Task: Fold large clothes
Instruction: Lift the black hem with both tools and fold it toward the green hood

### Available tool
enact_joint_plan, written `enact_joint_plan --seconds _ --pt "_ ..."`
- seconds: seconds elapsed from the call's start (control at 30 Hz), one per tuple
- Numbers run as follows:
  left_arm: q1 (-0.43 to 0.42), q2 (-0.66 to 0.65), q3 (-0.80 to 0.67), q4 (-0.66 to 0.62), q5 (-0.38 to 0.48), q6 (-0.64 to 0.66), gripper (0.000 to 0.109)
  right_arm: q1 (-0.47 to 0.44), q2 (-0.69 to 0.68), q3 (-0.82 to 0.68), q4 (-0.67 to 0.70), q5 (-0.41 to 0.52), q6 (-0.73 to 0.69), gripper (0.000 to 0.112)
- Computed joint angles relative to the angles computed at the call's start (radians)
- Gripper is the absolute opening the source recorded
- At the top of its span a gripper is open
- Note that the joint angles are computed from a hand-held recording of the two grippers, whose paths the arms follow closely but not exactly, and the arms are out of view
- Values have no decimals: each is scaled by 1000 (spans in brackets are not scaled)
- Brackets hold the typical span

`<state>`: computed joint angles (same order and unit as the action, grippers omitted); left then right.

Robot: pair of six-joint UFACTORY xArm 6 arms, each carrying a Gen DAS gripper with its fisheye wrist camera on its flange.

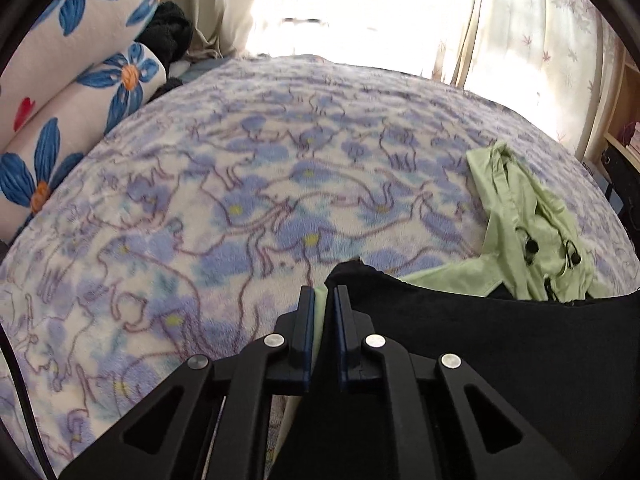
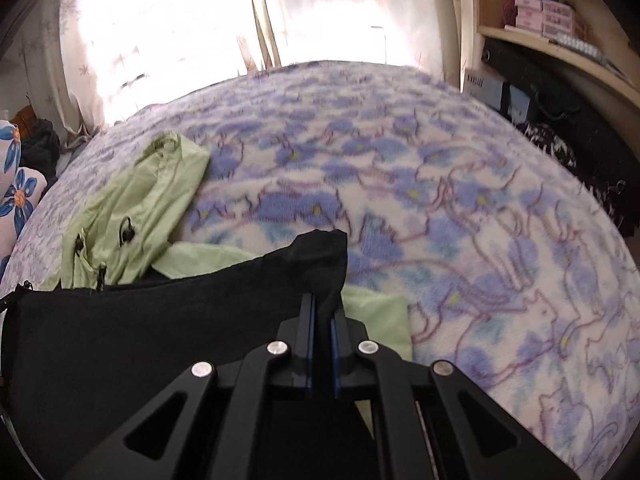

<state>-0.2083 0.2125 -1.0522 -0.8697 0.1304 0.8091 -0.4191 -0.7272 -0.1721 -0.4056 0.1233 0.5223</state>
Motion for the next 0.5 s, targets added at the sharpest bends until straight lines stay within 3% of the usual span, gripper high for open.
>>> enact_joint_plan --seconds 0.1,0.2,0.27,0.37,0.43,0.5 --pt "-20 5 -9 34 -87 -42 2 -29 42 -55 -211 -15 177 5" --pt "-5 34 -32 208 -119 -228 2 -45 128 -122 -365 -22 331 5" --pt "12 70 -78 262 -47 -286 2 -46 200 -174 -492 -15 444 5" --pt "33 116 -150 223 120 -261 2 -35 262 -202 -532 11 479 5" --pt "46 144 -193 167 219 -209 12 -46 292 -197 -497 -10 454 5" --pt "42 158 -197 174 218 -202 21 -61 305 -178 -466 -42 428 5"
